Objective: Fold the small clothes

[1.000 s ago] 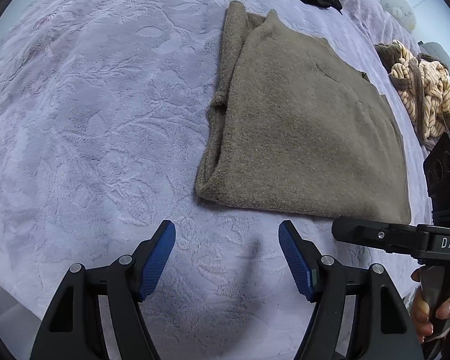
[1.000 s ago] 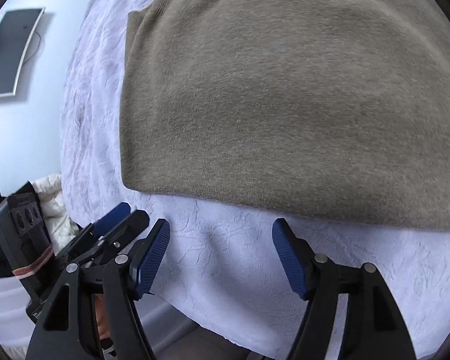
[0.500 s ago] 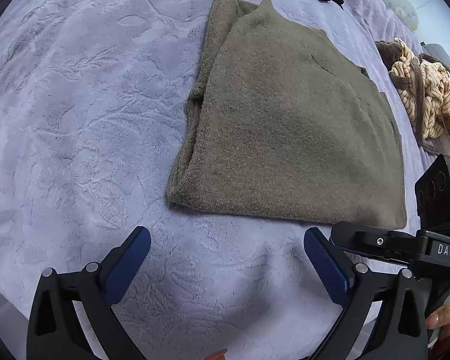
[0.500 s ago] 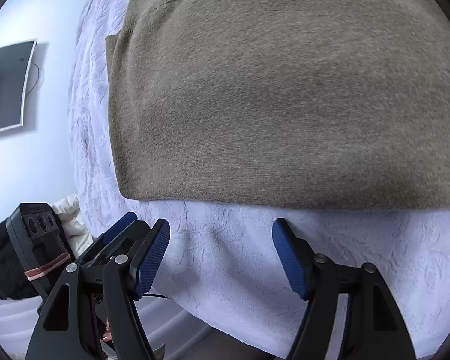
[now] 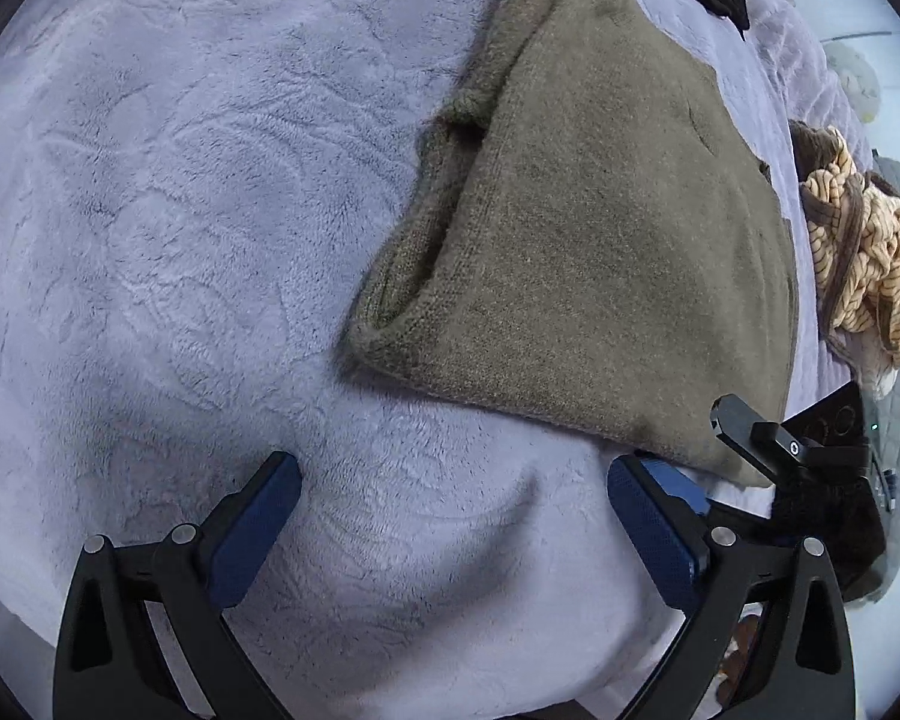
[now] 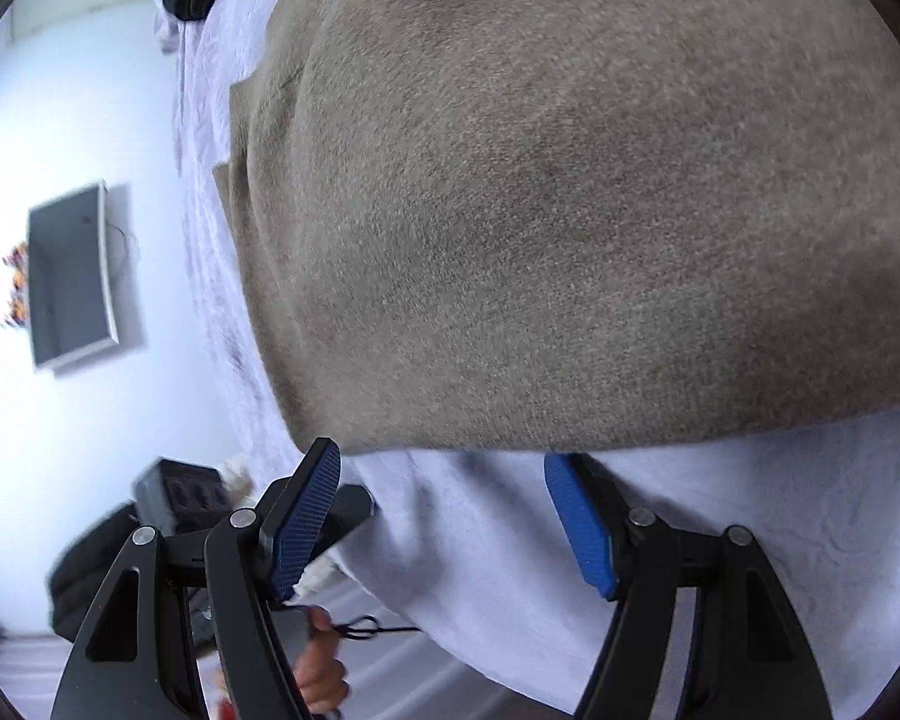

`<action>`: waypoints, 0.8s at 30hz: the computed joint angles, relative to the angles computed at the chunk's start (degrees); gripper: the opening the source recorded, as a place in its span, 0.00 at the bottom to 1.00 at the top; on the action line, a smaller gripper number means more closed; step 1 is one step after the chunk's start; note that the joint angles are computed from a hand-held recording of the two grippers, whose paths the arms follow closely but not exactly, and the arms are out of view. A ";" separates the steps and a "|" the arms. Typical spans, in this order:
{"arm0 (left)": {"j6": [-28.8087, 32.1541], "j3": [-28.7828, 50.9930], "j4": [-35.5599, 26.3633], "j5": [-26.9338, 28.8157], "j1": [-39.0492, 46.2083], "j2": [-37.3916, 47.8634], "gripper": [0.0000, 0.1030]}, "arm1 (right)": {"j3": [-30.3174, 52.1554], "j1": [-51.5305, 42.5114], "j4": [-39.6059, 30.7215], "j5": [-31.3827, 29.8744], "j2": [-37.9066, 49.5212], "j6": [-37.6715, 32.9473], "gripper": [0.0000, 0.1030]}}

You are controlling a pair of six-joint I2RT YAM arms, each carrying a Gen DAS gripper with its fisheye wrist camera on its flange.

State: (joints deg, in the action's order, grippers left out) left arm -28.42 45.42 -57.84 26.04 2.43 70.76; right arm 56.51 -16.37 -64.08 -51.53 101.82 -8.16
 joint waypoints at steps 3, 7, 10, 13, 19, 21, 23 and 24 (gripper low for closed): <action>-1.99 -1.39 1.66 6.91 4.15 -2.13 0.99 | -1.46 -1.54 2.56 -4.58 1.74 2.26 0.71; -5.20 -2.61 5.07 12.75 4.46 -4.53 0.99 | -2.78 -3.29 4.24 -8.35 3.97 4.20 0.19; -10.34 -4.00 10.06 13.92 1.31 -5.16 0.99 | -2.09 -4.41 2.40 -11.14 3.45 1.01 0.11; -16.79 -5.86 18.08 13.84 -1.66 -4.76 0.99 | 1.06 -4.31 -2.38 -11.24 2.12 -3.45 0.11; -26.14 -4.83 30.39 7.35 -4.51 1.50 0.99 | 6.44 -0.97 -4.87 -8.68 1.49 -4.45 0.11; -24.52 -1.03 29.03 1.38 -6.20 3.73 0.99 | 5.24 0.14 -4.60 -7.82 -0.08 -4.17 0.11; -21.85 2.24 26.91 -3.56 -7.65 5.14 0.99 | 5.17 0.38 -5.03 -7.18 0.18 -4.76 0.11; -20.65 3.74 25.90 -6.03 -8.42 5.89 0.99 | 5.17 0.32 -5.40 -6.84 0.49 -5.29 0.11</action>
State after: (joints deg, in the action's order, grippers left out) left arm -49.07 49.16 -31.94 20.01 -5.99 76.66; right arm 61.67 -16.05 -69.48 -58.37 102.31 -13.45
